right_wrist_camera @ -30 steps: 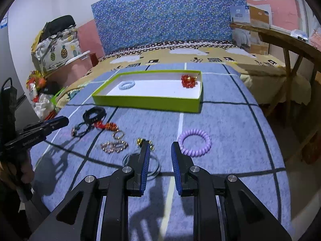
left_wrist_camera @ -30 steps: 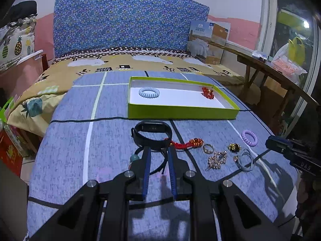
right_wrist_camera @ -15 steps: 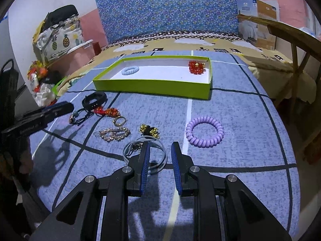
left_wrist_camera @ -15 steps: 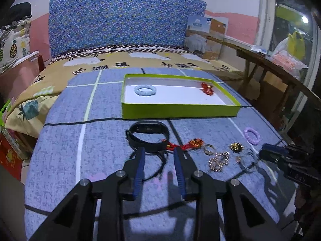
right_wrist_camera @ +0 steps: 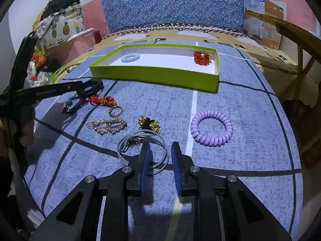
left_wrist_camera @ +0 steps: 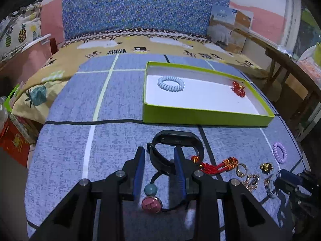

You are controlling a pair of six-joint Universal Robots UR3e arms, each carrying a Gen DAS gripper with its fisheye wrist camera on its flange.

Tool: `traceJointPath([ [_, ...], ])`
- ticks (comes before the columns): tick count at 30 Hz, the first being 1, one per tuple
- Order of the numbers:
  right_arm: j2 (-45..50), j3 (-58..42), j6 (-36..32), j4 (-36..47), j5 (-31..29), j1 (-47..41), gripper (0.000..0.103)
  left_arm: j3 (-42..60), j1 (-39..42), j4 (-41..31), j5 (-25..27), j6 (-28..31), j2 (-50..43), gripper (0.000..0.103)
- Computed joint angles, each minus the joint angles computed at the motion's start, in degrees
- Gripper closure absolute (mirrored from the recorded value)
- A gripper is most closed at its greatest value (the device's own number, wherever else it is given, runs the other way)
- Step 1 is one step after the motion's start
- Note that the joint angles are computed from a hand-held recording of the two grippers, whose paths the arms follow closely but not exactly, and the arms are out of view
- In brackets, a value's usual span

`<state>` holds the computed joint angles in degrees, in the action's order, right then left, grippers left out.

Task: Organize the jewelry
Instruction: 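Grasp the black watch band with the left tool while the right tool grasps the silver bangles, then carry the watch band and silver bangles into the green box and open both tools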

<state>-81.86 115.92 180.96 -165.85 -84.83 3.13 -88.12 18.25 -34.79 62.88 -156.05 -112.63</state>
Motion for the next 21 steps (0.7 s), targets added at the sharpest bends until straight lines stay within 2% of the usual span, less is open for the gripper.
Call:
traceJointPath([
  [3,0.6,-0.8,-0.4,0.6,-0.5,0.4,0.081,1.8,-1.4,-0.7,2.1,-0.4,-1.1,0.072],
  [9,1.8,-3.2,-1.6,2.3,-1.7,1.2,0.081,2.8,-2.7,0.2,4.5,-0.1,-2.1,0.087],
  [13,1.9,-3.3,-1.2,2.2,-2.4,1.2,0.098,2.2,-2.4,0.8,4.3,0.4,-1.9,0.090],
  [21,0.1,-1.3,-0.5,1.0,-0.9,0.3,0.101,-1.2,-0.5,1.8,0.3,1.9,1.0,0.094],
])
